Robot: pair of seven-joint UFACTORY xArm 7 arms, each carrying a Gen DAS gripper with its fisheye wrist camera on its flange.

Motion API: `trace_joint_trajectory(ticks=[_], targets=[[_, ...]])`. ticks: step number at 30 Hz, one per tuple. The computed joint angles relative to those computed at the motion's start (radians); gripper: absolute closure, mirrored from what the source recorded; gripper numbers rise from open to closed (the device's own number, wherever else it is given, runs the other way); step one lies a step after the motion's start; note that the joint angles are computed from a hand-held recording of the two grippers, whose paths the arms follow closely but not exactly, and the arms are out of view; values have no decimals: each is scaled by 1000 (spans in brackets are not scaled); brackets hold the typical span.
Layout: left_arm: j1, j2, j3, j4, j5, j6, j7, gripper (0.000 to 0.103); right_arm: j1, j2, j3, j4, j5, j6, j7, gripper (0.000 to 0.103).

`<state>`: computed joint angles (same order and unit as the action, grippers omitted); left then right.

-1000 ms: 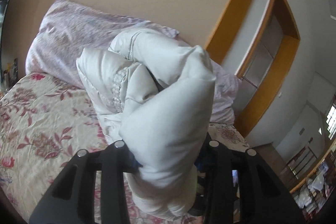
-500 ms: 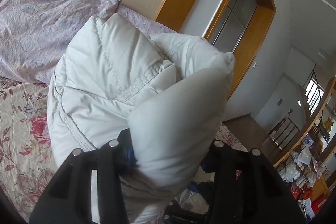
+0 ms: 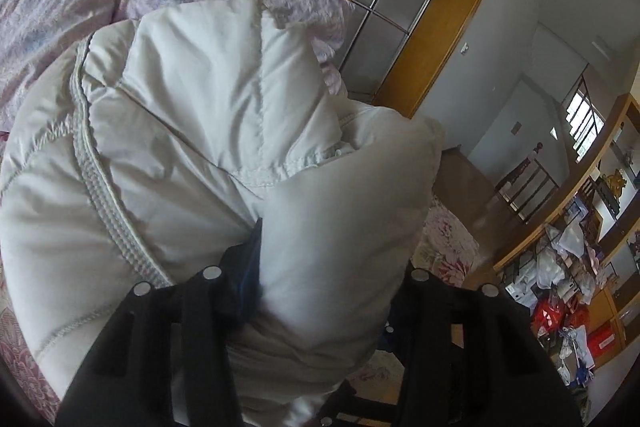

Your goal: Fold large clothes

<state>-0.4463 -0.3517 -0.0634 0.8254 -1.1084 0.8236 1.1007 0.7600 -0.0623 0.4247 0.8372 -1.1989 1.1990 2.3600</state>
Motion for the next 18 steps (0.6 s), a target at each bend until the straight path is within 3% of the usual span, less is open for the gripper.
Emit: trace_joint_trajectory(ticks=[8,9,11,13,16,18], targets=[[14,126,-33,99,58,75,-48,52,11,4,8,-39,-62,15,131,51],[19,110,-33,91,59,77,-41,47,12,1,7,-43,-67,13,138,51],[29,87,-2,99,42,164,-17,25,12,0,6,-47,-78,10,155,50],[49,57,29,112,29,255,-3,13,14,6,6,-41,-77,15,153,50],[83,-6,79,122,0,357,53,9,11,4,-1,-46,-77,10,148,49],[108,-73,97,91,-39,333,93,5,11,3,0,-48,-79,9,153,49]])
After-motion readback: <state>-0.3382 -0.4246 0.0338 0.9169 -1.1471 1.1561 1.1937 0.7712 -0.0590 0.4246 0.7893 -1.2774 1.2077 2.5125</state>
